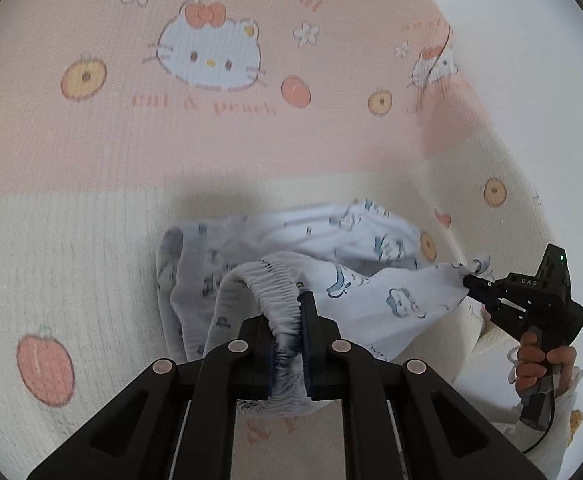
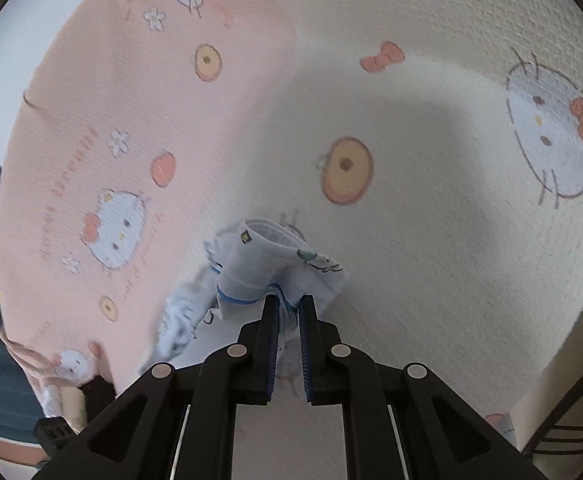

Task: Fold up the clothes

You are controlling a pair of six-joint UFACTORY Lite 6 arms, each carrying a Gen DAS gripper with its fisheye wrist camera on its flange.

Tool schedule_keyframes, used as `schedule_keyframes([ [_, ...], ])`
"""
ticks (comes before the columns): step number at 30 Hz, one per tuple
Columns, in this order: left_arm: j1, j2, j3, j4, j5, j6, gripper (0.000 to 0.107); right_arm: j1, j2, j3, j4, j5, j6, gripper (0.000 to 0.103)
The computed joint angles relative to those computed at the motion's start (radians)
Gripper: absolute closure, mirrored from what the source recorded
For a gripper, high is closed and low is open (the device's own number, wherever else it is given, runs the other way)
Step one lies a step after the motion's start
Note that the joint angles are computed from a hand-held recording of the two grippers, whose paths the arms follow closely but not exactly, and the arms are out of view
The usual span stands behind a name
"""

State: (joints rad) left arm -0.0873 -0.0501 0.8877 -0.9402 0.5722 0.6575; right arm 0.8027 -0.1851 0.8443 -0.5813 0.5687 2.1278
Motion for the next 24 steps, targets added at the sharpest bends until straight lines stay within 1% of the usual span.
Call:
schedule_keyframes([
  [4,-0.022,-0.028,-0.056,0.019,-0.012,0.001,0.099,0.023,-0.008,-0.031,0.074,0.006,-0.067,0.095],
  [9,-0.049,-0.077,-0.126,0.034,-0.021,-0.001,0.099,0.028,-0.026,-0.098,0.128,-0.037,-0.102,0.094],
  [12,-0.059,-0.106,-0.171,0.052,-0.034,0.005,0.099,0.046,-0.030,-0.105,0.148,-0.010,-0.109,0.094],
  [14,-0.051,-0.132,-0.197,0.032,-0.030,0.028,0.099,0.053,-0.030,-0.108,0.153,0.004,-0.111,0.094],
  [16,-0.029,-0.158,-0.215,-0.009,-0.005,0.054,0.099,0.072,-0.049,-0.119,0.125,0.013,-0.069,0.094],
  [19,0.012,-0.173,-0.215,-0.062,0.066,0.086,0.097,0.086,-0.078,-0.142,0.091,0.003,-0.019,0.093],
  [21,0.018,-0.185,-0.210,-0.060,0.084,0.082,0.097,0.092,-0.089,-0.149,0.092,0.002,-0.008,0.089],
  [23,0.003,-0.204,-0.206,-0.027,0.069,0.051,0.095,0.099,-0.088,-0.148,0.083,0.002,0.010,0.074],
  [24,-0.007,-0.214,-0.204,-0.004,0.057,0.033,0.092,0.103,-0.087,-0.147,0.078,0.003,0.020,0.071],
])
